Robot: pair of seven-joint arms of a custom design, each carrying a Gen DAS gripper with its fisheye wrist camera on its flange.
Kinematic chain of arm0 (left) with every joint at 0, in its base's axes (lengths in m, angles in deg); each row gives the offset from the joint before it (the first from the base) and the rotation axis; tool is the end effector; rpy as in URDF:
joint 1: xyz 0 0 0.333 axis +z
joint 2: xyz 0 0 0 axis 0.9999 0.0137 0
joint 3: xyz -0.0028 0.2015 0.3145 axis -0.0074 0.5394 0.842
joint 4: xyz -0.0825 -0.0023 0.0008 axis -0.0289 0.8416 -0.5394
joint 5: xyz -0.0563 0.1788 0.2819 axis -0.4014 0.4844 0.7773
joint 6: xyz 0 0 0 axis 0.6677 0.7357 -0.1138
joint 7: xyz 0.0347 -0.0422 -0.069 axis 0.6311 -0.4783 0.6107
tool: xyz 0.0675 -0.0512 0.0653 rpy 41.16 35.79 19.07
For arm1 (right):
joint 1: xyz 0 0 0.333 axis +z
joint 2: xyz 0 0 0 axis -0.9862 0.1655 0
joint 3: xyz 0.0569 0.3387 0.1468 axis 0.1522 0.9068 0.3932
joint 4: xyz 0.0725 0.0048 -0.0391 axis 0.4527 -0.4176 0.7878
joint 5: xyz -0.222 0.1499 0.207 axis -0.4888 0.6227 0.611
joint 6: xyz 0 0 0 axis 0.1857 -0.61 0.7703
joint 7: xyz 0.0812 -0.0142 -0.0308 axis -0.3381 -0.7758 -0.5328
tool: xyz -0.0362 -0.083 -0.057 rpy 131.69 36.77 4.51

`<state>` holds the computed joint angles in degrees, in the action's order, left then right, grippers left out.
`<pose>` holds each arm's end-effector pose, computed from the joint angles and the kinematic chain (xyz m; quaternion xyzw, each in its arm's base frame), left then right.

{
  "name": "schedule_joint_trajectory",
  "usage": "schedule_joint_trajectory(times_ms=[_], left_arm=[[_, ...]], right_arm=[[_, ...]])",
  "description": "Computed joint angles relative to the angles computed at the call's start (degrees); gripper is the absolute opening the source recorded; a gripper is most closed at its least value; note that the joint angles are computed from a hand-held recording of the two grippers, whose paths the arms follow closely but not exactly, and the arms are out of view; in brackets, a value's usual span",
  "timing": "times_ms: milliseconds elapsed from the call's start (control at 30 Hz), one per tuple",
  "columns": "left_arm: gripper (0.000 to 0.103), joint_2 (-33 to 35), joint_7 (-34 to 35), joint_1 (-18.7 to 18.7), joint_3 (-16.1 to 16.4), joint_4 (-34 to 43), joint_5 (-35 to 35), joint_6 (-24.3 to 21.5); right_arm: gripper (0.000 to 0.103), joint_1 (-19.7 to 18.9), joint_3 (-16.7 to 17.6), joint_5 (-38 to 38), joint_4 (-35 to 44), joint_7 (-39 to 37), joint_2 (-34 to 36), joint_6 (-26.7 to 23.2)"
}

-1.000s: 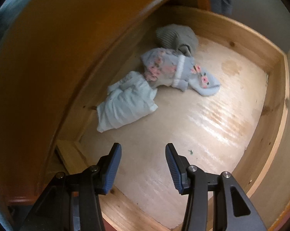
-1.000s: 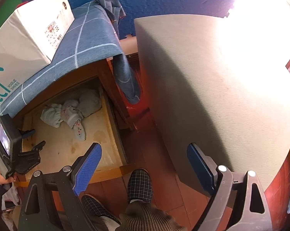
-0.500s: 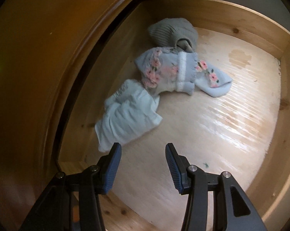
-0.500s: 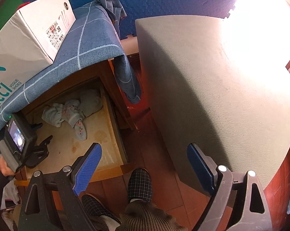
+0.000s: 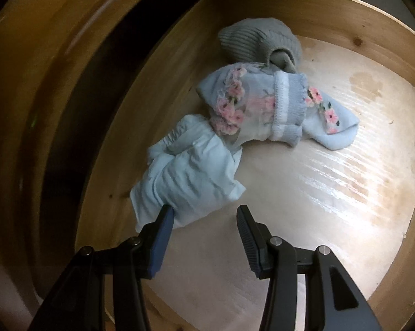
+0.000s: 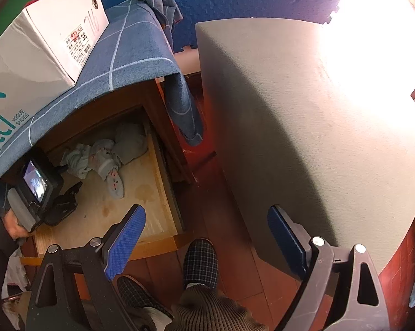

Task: Take underwear out of drawer
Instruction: 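Lower the left gripper into the drawer toward the pale blue cloth, then close the left gripper on the pale blue cloth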

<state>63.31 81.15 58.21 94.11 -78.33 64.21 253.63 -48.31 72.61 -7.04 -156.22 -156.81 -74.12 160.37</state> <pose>0.6084 -0.3255 0.4074 -0.0585 0.9563 -0.0906 0.2718 0.3457 0.3223 0.6097 -0.4223 0.8765 -0.1936 0.1261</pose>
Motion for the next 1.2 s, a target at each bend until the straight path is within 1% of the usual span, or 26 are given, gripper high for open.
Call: schedule_joint_trajectory(times_ms=[67, 100, 167, 233, 333, 467, 500, 600, 700, 767, 833, 867, 900, 933, 967, 1000, 1033, 1100, 1200], left_arm=[[0.049, 0.75, 0.2, -0.3, 0.5, 0.1, 0.61, 1.7], [0.05, 0.34, 0.14, -0.66, 1.12, -1.17, 0.96, 2.91], [0.05, 0.42, 0.74, -0.45, 0.99, -2.58, 0.24, 5.08], [0.05, 0.33, 1.72, -0.5, 1.12, -3.54, -0.85, 6.25], [0.05, -0.02, 3.01, -1.0, 1.62, -3.96, -2.44, 6.37], [0.05, -0.37, 5.45, -0.01, 0.69, -4.75, -4.68, 7.35], [0.05, -0.53, 6.34, 0.2, 0.62, -5.2, -4.98, 8.07], [0.05, -1.36, 7.85, 0.16, 0.84, -5.62, -6.55, 7.95], [0.05, -2.08, 8.9, 0.35, 0.67, -6.47, -7.92, 8.89], [0.047, -2.1, 9.18, -0.15, 1.14, -6.76, -8.53, 9.33], [0.033, -2.14, 8.6, -2.05, 3.61, -7.16, -8.09, 10.26], [0.03, -2.0, 8.06, -3.16, 5.04, -7.43, -7.9, 11.13], [0.025, -2.18, 8.07, -3.46, 5.5, -7.52, -8.18, 11.05], [0.021, -2.19, 8.26, -3.36, 5.33, -7.33, -8.6, 10.28], [0.019, -2.4, 8.48, -2.87, 4.72, -7.12, -9.11, 8.98], [0.014, -2.49, 8.66, -2.17, 3.92, -6.73, -9.52, 7.39], [0.003, -2.65, 8.74, -1.48, 3.13, -6.3, -9.71, 5.47], [0.003, -3.06, 9.01, 0.83, 0.46, -4.7, -10.37, -0.82], [0.002, -3.74, 8.23, 3.45, -2.49, -3.65, -9.91, -6.33]], right_arm=[[0.088, 0.02, -0.03, 0.09, 0.08, -0.14, 0.2, 0.26], [0.088, 0.02, -0.04, 0.16, 0.17, -0.19, 0.32, 0.27], [0.088, 0.06, -0.04, 0.19, 0.25, -0.26, 0.47, 0.33], [0.088, 0.08, -0.04, 0.19, 0.37, -0.3, 0.56, 0.1], [0.088, 0.08, -0.1, 0.25, 0.31, -0.35, 0.57, 0.2], [0.088, 0.15, -0.04, 0.17, 0.77, -0.58, 0.92, -0.35], [0.088, 0.17, -0.05, 0.17, 0.77, -0.58, 0.92, -0.35], [0.088, 0.13, -0.16, 0.26, 0.44, -0.47, 0.65, 0.15], [0.088, 0.22, -0.02, 0.11, 0.79, -0.78, 0.85, -0.32], [0.088, 0.26, 0.0, 0.09, 0.82, -0.73, 0.83, -0.43], [0.088, 0.26, -0.07, 0.21, 0.62, -0.66, 0.71, 0.02], [0.088, 0.25, -0.08, 0.27, 0.52, -0.61, 0.64, 0.14], [0.088, 0.25, -0.06, 0.26, 0.52, -0.59, 0.63, 0.16], [0.088, 0.25, -0.06, 0.25, 0.49, -0.66, 0.61, 0.2], [0.088, 0.25, -0.06, 0.25, 0.47, -0.72, 0.59, 0.21], [0.088, 0.24, -0.06, 0.19, 0.46, -0.71, 0.58, 0.26], [0.088, 0.24, -0.04, 0.14, 0.41, -0.67, 0.53, 0.32], [0.088, 0.18, -0.12, 0.16, 0.09, -0.6, 0.34, 0.86], [0.088, 0.12, -0.08, 0.01, -0.32, -0.36, 0.11, 1.44]])
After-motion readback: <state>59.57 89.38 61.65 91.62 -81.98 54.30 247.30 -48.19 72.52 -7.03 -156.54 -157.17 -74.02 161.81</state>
